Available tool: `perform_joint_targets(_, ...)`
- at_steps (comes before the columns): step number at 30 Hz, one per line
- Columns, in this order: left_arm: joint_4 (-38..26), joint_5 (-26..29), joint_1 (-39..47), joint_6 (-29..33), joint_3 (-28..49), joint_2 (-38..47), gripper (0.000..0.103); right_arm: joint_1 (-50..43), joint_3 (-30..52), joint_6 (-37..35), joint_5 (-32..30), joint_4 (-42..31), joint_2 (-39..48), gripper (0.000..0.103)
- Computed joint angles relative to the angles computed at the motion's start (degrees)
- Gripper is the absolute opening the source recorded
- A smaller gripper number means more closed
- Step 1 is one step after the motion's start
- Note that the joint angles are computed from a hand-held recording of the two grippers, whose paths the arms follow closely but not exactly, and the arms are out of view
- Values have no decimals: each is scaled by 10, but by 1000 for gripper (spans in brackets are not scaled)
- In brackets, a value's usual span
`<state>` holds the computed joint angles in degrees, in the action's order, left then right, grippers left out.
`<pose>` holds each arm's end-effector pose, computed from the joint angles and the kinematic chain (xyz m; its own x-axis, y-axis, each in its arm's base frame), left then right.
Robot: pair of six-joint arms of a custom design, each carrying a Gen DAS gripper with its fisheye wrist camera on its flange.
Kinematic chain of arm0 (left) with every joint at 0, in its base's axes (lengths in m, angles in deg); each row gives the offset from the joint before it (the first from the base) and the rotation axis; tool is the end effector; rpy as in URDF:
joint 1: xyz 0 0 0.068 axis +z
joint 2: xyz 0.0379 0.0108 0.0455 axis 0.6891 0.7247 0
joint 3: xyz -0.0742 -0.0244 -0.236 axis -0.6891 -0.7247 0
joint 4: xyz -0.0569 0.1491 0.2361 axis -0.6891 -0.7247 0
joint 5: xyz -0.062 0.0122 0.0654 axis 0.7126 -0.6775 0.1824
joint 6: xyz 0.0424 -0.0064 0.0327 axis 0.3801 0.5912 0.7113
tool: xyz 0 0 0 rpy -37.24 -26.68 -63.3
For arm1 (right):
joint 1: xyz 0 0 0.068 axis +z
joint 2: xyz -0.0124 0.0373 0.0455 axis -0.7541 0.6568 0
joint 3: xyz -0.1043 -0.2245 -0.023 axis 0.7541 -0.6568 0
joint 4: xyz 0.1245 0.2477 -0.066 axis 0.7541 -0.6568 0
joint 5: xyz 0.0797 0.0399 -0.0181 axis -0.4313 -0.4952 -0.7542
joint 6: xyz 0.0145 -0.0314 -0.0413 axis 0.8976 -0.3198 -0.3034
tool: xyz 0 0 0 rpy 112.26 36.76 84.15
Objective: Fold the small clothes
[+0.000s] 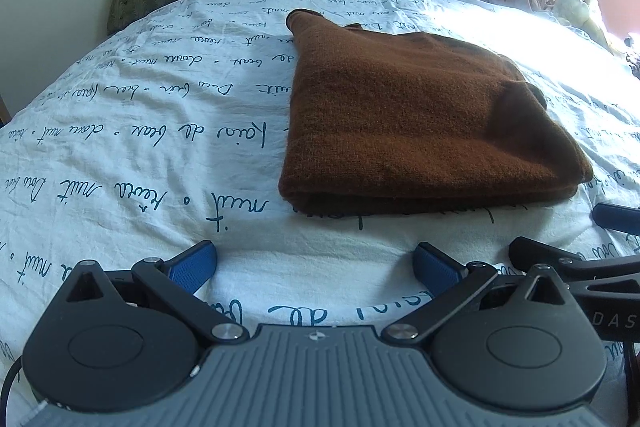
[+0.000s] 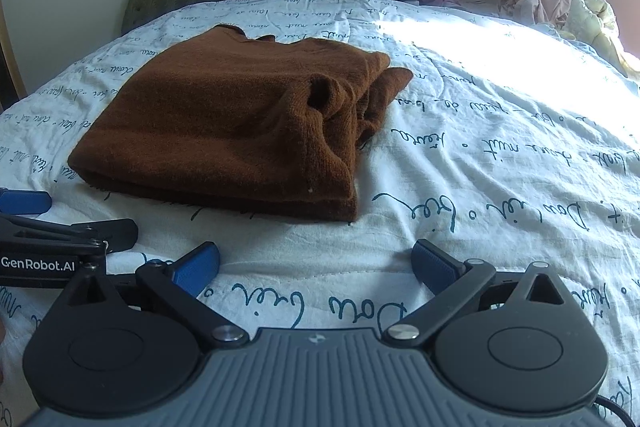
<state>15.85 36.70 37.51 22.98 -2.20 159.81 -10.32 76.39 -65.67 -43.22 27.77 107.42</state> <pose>0.2586 -0.0230 0.0895 -0.7114 0.0461 -0.7013 -0.0004 0.9978 0.0661 0.2748 0.2045 0.0771 -0.6608 -0.0539 -0.7486 -0.1582 0.9850 0.0687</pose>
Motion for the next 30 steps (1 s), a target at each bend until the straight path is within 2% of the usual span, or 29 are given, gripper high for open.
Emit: perform_joint_targets(30, 13, 2, 2, -1, -5, 2, 103, 6, -5, -1, 6, 0, -4, 103)
